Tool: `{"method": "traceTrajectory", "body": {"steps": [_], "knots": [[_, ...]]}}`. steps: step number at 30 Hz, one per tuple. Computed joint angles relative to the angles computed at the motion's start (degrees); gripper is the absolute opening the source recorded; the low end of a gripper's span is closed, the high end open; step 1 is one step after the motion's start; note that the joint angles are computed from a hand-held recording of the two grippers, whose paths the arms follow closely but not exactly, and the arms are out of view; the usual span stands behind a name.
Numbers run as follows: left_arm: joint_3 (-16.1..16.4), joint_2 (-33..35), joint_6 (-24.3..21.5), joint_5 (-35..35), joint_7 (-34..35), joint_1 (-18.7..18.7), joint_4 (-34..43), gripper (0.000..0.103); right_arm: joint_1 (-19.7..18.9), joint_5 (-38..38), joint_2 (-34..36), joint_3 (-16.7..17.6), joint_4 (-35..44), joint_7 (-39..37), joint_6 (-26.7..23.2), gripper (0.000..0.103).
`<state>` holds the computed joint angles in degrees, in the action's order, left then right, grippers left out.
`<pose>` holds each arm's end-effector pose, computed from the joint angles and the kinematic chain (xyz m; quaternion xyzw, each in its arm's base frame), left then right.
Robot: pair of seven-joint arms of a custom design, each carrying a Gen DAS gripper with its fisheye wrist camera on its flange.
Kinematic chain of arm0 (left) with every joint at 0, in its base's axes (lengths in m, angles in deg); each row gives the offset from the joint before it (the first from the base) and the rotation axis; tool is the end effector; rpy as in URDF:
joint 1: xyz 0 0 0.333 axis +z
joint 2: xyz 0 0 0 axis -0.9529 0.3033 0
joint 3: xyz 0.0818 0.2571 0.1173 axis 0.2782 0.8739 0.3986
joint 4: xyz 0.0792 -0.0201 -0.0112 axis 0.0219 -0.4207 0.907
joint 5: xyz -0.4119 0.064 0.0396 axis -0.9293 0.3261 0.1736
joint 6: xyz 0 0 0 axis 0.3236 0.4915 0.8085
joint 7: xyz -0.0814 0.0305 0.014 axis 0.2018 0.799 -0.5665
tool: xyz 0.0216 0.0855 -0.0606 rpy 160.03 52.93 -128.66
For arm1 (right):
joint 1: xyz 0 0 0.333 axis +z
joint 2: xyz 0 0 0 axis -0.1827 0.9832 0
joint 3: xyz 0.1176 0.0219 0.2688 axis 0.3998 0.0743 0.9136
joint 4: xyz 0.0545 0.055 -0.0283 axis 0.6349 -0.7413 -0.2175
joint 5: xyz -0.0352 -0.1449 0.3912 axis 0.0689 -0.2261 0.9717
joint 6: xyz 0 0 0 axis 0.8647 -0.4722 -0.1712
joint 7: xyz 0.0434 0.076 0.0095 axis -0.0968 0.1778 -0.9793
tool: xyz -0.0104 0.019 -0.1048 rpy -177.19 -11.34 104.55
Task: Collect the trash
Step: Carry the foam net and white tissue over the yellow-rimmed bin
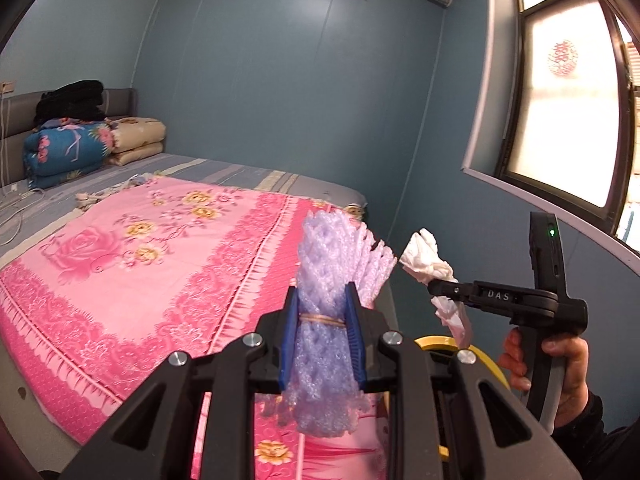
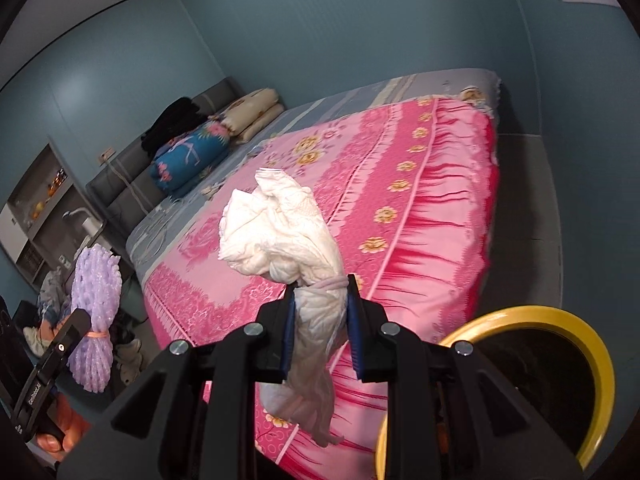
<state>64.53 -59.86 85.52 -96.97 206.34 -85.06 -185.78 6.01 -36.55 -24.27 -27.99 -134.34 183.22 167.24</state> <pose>0.6013 -0.2751 0.5903 -0.4675 0.6848 -0.5208 0.2031 0.5870 0.2405 0.5902 -0.5343 0.6994 -0.1756 0.4411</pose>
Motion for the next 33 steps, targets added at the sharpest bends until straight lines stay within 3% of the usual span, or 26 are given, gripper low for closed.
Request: {"method": "traceTrajectory", "body": {"steps": [6, 10, 14, 25, 33], "knots": [[-1.24, 1.33, -0.26, -0.5, 1.44, -0.85, 2.23, 0.021, -2.89, -12.65, -7.28, 1.04, -6.99, 13.61, -0.04, 0.022], [-1.66, 2.66, -0.68, 1.43, 0.74, -1.87, 3.71, 0.021, -6.18, -21.15, -11.7, 3.7, -10.2, 22.38, -2.84, 0.022], [-1.26, 4.65, -1.6, 5.64, -2.27, -3.36, 5.71, 0.021, -8.11, -24.76, -15.78, 4.82, -13.93, 27.69, -4.54, 0.022], [-0.93, 11.56, -5.86, 15.96, -9.02, -6.89, 12.46, 0.022, -12.04, -26.99, -21.44, 5.21, -20.86, 34.0, -5.36, 0.023], [-0.24, 18.99, -11.19, 21.67, -13.42, -9.62, 20.55, 0.022, -10.95, -19.89, -21.06, 2.31, -22.17, 27.61, -6.21, 0.023]]}}
